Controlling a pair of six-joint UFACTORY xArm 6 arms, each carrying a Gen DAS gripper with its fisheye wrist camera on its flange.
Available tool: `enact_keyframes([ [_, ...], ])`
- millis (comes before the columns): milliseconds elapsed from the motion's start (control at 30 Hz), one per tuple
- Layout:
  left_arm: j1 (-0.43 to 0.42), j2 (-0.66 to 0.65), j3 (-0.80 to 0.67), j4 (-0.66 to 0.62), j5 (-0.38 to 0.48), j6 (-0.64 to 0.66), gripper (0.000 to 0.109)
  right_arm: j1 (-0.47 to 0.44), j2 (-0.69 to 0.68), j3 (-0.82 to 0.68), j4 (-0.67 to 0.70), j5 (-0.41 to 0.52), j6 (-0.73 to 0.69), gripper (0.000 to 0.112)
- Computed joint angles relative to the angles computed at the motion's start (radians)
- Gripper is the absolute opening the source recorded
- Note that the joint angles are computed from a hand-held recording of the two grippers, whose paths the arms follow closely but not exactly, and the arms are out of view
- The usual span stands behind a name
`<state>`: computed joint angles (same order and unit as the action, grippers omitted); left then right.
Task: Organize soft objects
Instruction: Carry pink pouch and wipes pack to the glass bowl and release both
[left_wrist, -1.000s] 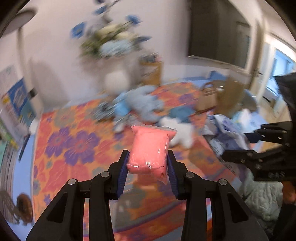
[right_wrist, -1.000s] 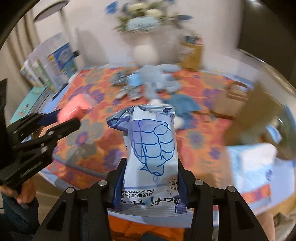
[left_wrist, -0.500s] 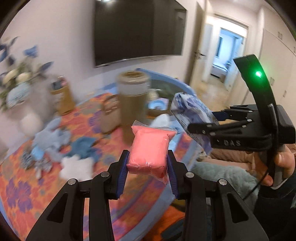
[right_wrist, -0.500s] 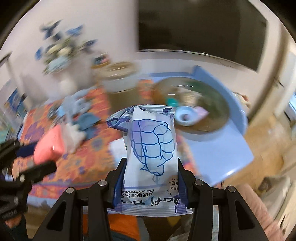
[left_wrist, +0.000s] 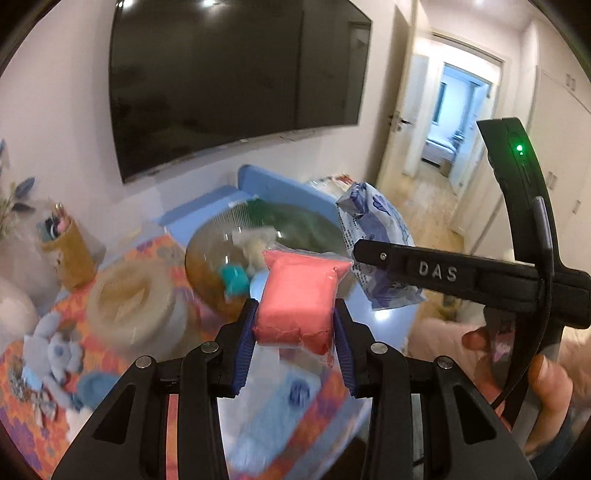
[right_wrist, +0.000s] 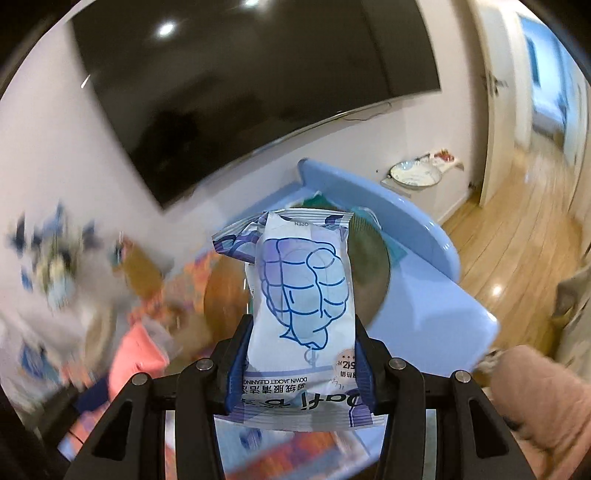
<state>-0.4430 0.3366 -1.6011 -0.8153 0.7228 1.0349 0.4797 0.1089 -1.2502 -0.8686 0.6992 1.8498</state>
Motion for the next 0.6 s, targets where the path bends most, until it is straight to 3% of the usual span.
enact_keyframes([
  [267, -0.09, 0.215, -0.257, 0.219, -0.106, -0.323, 0.04, -0.202, 0.084, 0.014, 0.118, -0.276, -0.017, 0.049],
  [300, -0.1, 0.237, -0.273, 0.268, -0.137, -0.361, 0.053, -0.22, 0.096, 0.02, 0.117, -0.324, -0.011, 0.058],
  [333, -0.106, 0.263, -0.302, 0.318, -0.144, -0.398, 0.074, -0.249, 0.113, 0.034, 0.099, -0.412, 0.014, 0.063],
  [367, -0.111, 0.275, -0.311, 0.342, -0.147, -0.408, 0.082, -0.269, 0.121, 0.047, 0.061, -0.466, 0.069, 0.066],
  [467, -0.124, 0.273, -0.282, 0.354, -0.198, -0.385, 0.085, -0.285, 0.112, 0.074, -0.082, -0.479, 0.256, 0.066],
  [600, -0.118, 0.246, -0.239, 0.296, -0.216, -0.321, 0.085, -0.233, 0.066, 0.079, -0.081, -0.336, 0.241, 0.066],
])
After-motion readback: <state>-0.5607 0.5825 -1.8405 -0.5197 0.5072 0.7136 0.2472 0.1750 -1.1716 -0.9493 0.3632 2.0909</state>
